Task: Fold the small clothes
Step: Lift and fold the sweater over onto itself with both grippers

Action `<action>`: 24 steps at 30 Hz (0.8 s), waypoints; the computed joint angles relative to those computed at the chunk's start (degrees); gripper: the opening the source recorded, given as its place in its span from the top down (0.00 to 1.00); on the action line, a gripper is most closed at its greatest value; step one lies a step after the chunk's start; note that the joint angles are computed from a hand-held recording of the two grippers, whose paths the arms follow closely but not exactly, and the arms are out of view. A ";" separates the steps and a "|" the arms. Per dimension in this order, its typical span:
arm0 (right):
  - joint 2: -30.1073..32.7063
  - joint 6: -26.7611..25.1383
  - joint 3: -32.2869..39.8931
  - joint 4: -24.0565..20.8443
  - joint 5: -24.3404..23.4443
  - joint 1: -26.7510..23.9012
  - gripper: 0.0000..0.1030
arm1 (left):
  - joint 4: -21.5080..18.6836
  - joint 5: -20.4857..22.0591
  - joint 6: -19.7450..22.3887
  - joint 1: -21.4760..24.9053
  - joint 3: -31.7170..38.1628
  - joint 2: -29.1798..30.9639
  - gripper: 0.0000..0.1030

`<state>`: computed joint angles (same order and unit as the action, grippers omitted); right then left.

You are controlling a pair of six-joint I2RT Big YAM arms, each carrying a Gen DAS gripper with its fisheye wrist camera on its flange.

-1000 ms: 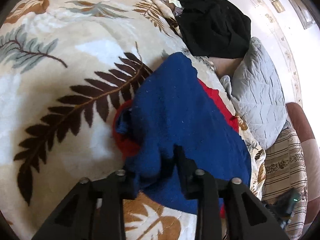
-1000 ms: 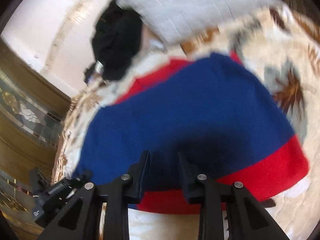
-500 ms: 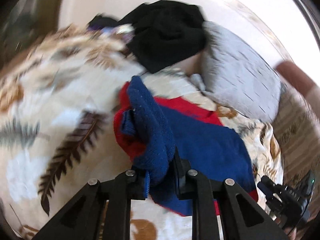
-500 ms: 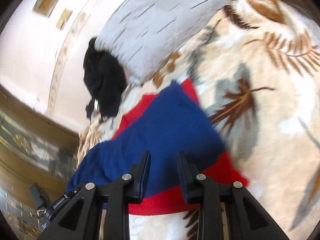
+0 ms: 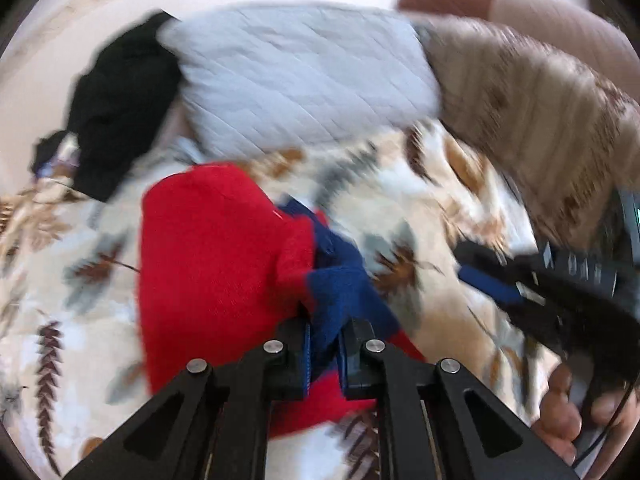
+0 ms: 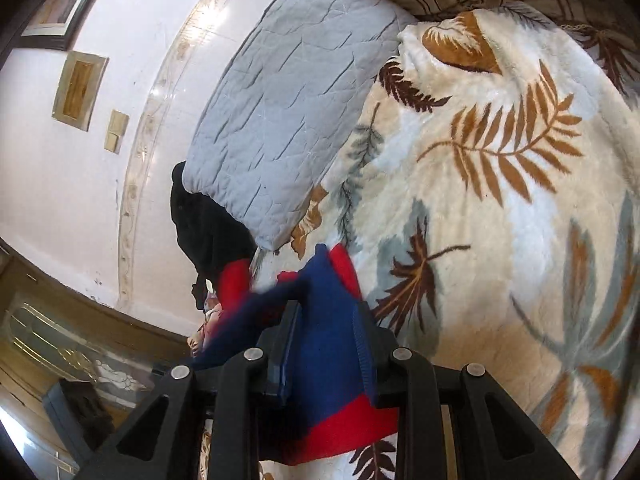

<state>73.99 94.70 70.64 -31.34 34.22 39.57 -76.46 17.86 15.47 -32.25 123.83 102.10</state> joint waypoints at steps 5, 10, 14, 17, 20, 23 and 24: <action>0.05 0.07 -1.48 3.94 -5.49 -1.06 0.67 | -0.65 5.72 4.50 3.39 -3.29 -2.86 0.56; 2.86 -0.18 -0.85 9.10 -10.23 -1.69 0.28 | 3.42 12.25 2.77 9.63 -5.74 -4.74 0.42; 6.37 -0.33 1.26 11.03 -13.22 -2.29 0.28 | 4.19 11.18 1.88 12.61 -5.90 -2.81 0.41; 9.27 -0.38 3.47 11.22 -15.88 -2.87 0.28 | 2.73 10.66 0.58 13.92 -5.34 -0.79 0.41; 11.98 -1.66 6.26 10.32 -16.42 -3.17 0.28 | 4.04 11.78 0.48 14.79 -7.25 -0.35 0.41; 14.78 -4.23 10.29 7.58 -14.02 -2.96 0.28 | 6.87 13.06 1.01 15.07 -9.91 -1.07 0.33; 15.58 -5.06 11.52 6.48 -13.71 -2.92 0.33 | 7.02 13.04 1.92 15.00 -9.93 -1.03 0.32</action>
